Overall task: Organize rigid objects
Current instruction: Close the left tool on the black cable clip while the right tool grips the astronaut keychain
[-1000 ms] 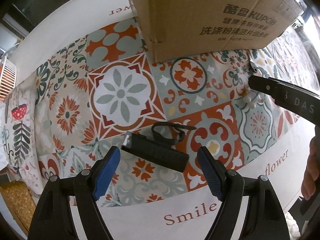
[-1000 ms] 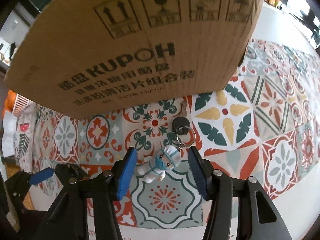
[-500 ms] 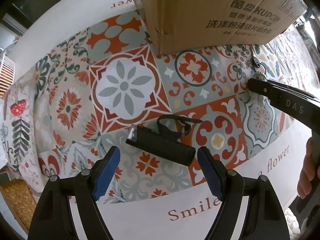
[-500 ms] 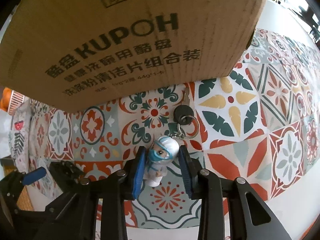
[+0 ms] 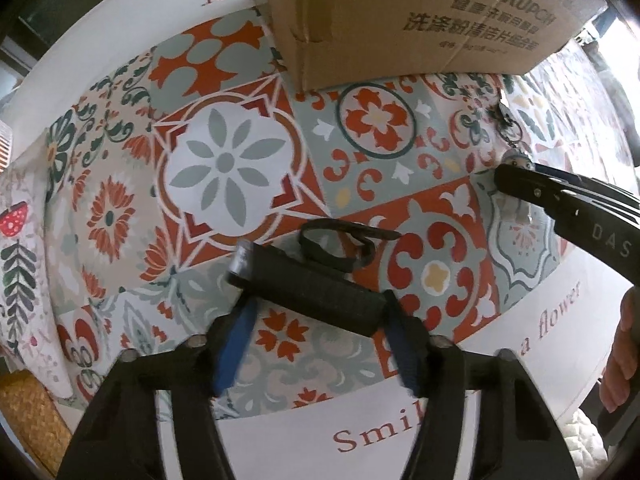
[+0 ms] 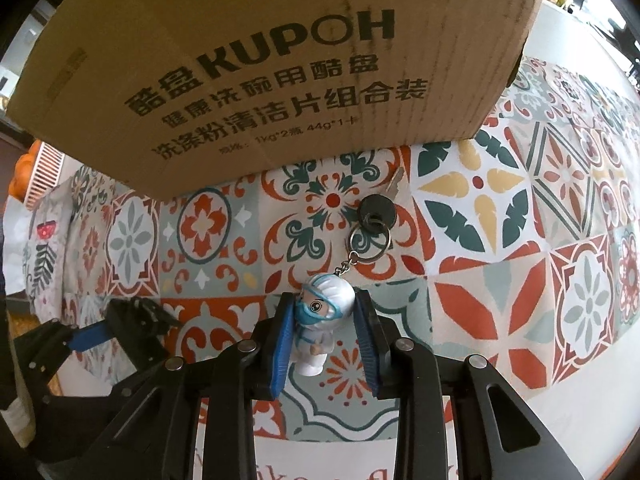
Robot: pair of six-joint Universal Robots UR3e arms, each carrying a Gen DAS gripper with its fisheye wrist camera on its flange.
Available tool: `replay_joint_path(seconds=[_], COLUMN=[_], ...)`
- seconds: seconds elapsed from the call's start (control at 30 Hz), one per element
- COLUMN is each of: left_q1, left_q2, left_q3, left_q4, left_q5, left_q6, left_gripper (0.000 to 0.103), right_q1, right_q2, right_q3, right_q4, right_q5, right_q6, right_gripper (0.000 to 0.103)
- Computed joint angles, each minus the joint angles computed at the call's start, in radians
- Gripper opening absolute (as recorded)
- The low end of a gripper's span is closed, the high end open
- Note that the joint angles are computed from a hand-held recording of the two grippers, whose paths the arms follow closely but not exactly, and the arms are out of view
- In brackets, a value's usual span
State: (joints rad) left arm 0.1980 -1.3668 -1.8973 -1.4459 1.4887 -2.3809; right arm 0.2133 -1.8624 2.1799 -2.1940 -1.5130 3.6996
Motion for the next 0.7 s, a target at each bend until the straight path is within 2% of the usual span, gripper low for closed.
replay_joint_path(seconds=[0.03, 0.1, 0.17, 0.2, 0.23, 0.27, 0.47, 0.7], left_q1=[-0.003, -0.010, -0.011, -0.008, -0.021, -0.032, 0.026, -0.005], left_q2=[0.007, 0.014, 0.017, 0.030, 0.036, 0.034, 0.080, 0.043], left_q3=[-0.010, -0.019, -0.013, 0.004, -0.012, -0.014, 0.004, 0.095], left_q4=[0.012, 0.022, 0.009, -0.013, 0.014, 0.022, -0.033, -0.080], left_q5=[-0.004, -0.020, -0.035, -0.038, -0.020, -0.010, -0.085, -0.123], left_q6=[-0.002, -0.014, -0.019, -0.004, -0.010, -0.022, -0.016, -0.121], left_gripper=[0.050, 0.032, 0.030, 0.035, 0.046, 0.063, 0.064, 0.068], right_q1=[0.006, 0.006, 0.021, 0.023, 0.032, 0.025, 0.063, 0.034], right_q2=[-0.002, -0.019, -0.033, -0.047, -0.052, -0.056, -0.089, -0.179], right_q3=[0.000, 0.013, 0.018, 0.028, 0.030, 0.044, 0.035, -0.010], right_q4=[0.002, 0.006, 0.010, 0.013, 0.015, 0.008, 0.047, 0.140], right_q5=[0.001, 0.002, 0.000, 0.001, 0.002, 0.004, -0.019, -0.030], right_q6=[0.003, 0.000, 0.010, 0.010, 0.016, 0.009, 0.034, 0.017], right_gripper=[0.031, 0.031, 0.031, 0.031, 0.031, 0.031, 0.031, 0.031])
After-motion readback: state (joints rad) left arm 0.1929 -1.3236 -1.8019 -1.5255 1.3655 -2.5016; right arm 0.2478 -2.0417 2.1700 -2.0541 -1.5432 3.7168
